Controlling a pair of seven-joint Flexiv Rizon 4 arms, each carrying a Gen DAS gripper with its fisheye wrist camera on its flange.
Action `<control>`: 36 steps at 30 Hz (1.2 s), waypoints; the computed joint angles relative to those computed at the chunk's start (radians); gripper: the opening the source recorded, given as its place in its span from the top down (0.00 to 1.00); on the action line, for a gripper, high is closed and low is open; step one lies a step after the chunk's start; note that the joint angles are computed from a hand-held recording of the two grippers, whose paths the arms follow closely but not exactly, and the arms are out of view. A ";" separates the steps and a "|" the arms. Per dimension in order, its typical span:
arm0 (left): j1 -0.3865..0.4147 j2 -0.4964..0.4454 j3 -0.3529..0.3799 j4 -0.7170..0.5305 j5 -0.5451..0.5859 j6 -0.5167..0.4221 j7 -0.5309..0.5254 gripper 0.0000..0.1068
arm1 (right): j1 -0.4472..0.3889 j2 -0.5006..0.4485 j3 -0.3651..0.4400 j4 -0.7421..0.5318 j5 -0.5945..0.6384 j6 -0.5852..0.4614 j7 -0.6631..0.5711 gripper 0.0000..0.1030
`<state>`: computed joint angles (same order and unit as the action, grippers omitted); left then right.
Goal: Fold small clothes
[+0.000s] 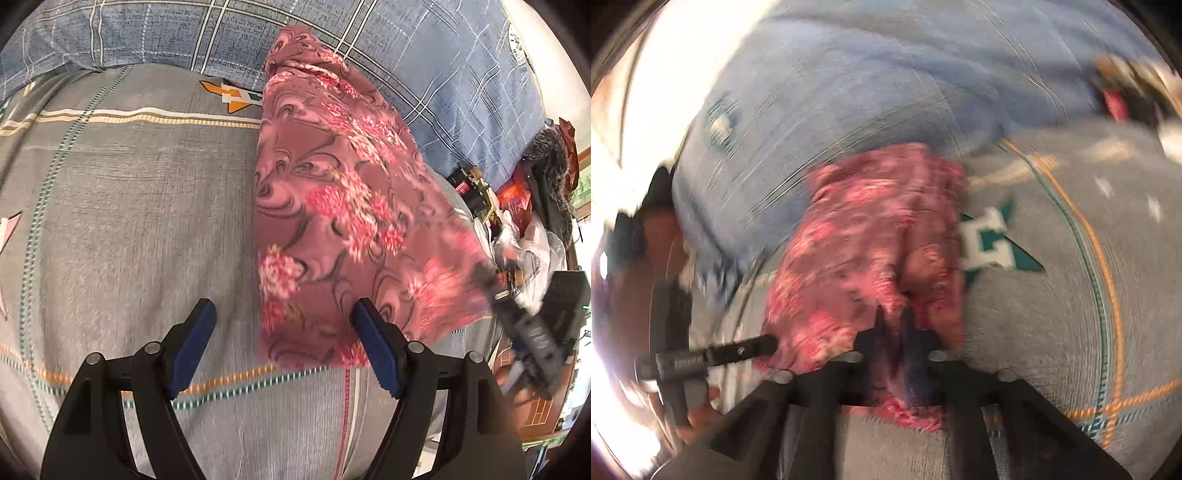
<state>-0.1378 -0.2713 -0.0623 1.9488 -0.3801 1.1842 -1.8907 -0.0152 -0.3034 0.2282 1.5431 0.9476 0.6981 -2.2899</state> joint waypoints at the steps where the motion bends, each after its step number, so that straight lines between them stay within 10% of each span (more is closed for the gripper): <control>1: -0.005 0.004 0.006 0.001 0.012 -0.001 -0.010 0.28 | -0.030 0.016 0.009 0.002 0.066 -0.001 -0.039 0.95; 7: -0.033 0.007 0.046 -0.034 0.153 -0.071 -0.074 0.28 | 0.042 -0.040 -0.032 0.041 -0.065 0.072 0.125 0.95; 13: 0.014 0.045 -0.003 0.020 0.019 0.024 0.077 0.28 | -0.005 -0.032 0.001 -0.004 -0.015 0.088 0.147 0.87; 21: 0.028 -0.123 0.041 -0.259 0.132 -0.143 -0.103 0.28 | 0.127 -0.219 -0.016 -0.235 -0.188 0.128 0.405 0.53; 25: 0.011 -0.166 0.056 -0.308 0.161 -0.185 -0.097 0.27 | 0.144 -0.249 0.024 -0.232 -0.322 0.176 0.347 0.88; 28: 0.039 -0.169 0.019 -0.264 0.103 -0.124 -0.055 0.19 | 0.066 -0.264 0.074 -0.238 -0.212 0.214 0.354 0.96; 36: 0.071 -0.130 -0.006 -0.210 0.010 -0.058 0.018 0.19 | -0.044 -0.292 0.131 -0.300 -0.156 0.128 0.404 0.81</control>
<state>-0.0669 -0.4013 -0.0679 1.7386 -0.3703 1.1263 -1.8725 -0.0590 -0.5954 0.3590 1.2432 0.7915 0.8257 -1.8859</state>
